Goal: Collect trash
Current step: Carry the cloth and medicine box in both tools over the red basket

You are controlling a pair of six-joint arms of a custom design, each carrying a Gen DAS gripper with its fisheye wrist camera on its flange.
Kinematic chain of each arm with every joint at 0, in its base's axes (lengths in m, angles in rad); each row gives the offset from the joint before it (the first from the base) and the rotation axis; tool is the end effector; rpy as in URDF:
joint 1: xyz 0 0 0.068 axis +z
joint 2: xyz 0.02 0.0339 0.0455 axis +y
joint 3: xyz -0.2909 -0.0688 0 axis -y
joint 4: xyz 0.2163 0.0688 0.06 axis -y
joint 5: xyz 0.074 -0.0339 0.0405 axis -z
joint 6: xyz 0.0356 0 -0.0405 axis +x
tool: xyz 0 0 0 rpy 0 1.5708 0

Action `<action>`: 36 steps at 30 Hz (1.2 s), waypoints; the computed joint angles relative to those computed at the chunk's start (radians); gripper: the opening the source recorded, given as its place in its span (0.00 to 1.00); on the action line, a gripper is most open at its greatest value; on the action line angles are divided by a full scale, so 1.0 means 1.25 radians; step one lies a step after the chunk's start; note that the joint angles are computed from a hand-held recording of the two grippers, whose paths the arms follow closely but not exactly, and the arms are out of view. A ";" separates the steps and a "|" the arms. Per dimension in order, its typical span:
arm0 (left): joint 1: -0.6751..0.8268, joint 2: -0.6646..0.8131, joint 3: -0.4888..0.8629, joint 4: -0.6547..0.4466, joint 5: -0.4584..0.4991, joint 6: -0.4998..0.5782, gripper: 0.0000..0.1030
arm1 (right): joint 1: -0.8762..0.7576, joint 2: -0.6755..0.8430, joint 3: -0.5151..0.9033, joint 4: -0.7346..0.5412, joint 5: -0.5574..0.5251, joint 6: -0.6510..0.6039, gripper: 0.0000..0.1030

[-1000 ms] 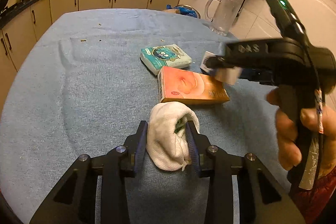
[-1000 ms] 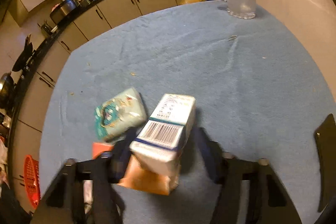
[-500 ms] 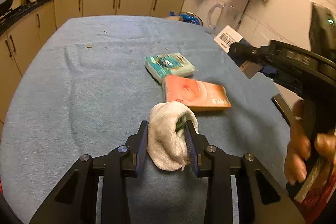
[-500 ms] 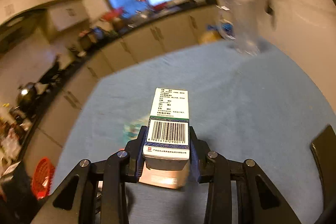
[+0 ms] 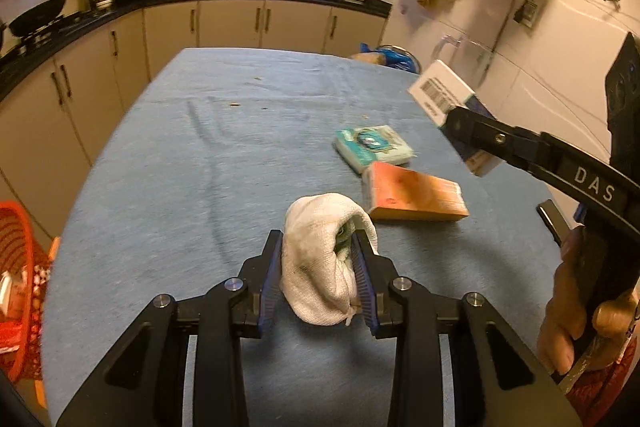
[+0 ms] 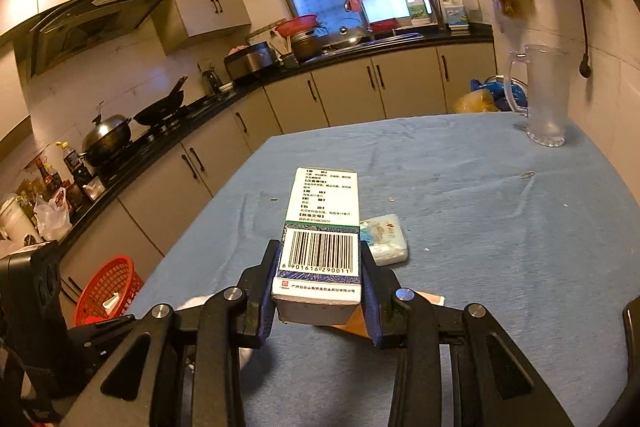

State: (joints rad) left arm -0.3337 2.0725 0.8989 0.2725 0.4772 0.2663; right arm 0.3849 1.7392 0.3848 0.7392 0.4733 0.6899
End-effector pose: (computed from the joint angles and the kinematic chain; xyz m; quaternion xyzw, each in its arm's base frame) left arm 0.3390 -0.1348 0.1095 0.3454 0.8538 -0.2338 0.3116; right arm 0.2472 0.0826 0.1409 0.2377 0.8369 0.0500 0.4906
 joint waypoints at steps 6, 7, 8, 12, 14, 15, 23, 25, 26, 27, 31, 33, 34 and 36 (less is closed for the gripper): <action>0.045 -0.028 -0.024 -0.007 0.015 0.013 0.32 | -0.005 0.005 -0.003 0.011 -0.030 -0.008 0.37; 0.050 -0.034 -0.030 -0.007 0.015 0.019 0.32 | -0.001 0.002 0.000 0.003 -0.031 -0.004 0.37; 0.055 -0.039 -0.036 -0.007 0.016 0.023 0.32 | 0.008 -0.003 0.001 -0.005 -0.029 0.001 0.37; 0.073 -0.063 -0.064 0.002 0.024 0.033 0.32 | 0.067 -0.011 0.005 -0.020 0.006 0.024 0.37; 0.083 -0.073 -0.075 0.003 0.031 0.039 0.32 | 0.092 -0.009 0.010 -0.031 0.018 0.038 0.37; 0.085 -0.078 -0.079 0.004 0.033 0.039 0.32 | 0.103 -0.007 0.011 -0.032 0.018 0.045 0.37; 0.136 -0.108 -0.107 0.008 0.066 0.052 0.32 | 0.160 -0.003 0.038 -0.065 0.022 0.073 0.37; 0.149 -0.114 -0.109 0.006 0.075 0.054 0.32 | 0.173 0.000 0.060 -0.090 0.031 0.074 0.37; 0.157 -0.115 -0.111 0.007 0.079 0.054 0.32 | 0.179 0.003 0.072 -0.102 0.032 0.074 0.37; 0.168 -0.117 -0.111 0.005 0.085 0.055 0.32 | 0.184 0.007 0.083 -0.110 0.031 0.074 0.37; 0.218 -0.115 -0.099 -0.008 0.112 0.065 0.32 | 0.197 0.030 0.131 -0.140 0.023 0.068 0.37; 0.242 -0.113 -0.088 -0.022 0.126 0.071 0.32 | 0.202 0.048 0.160 -0.151 0.010 0.066 0.37; 0.258 -0.110 -0.080 -0.029 0.134 0.073 0.32 | 0.203 0.055 0.172 -0.157 0.005 0.063 0.37; 0.285 -0.103 -0.062 -0.044 0.148 0.079 0.32 | 0.211 0.074 0.207 -0.179 0.004 0.059 0.37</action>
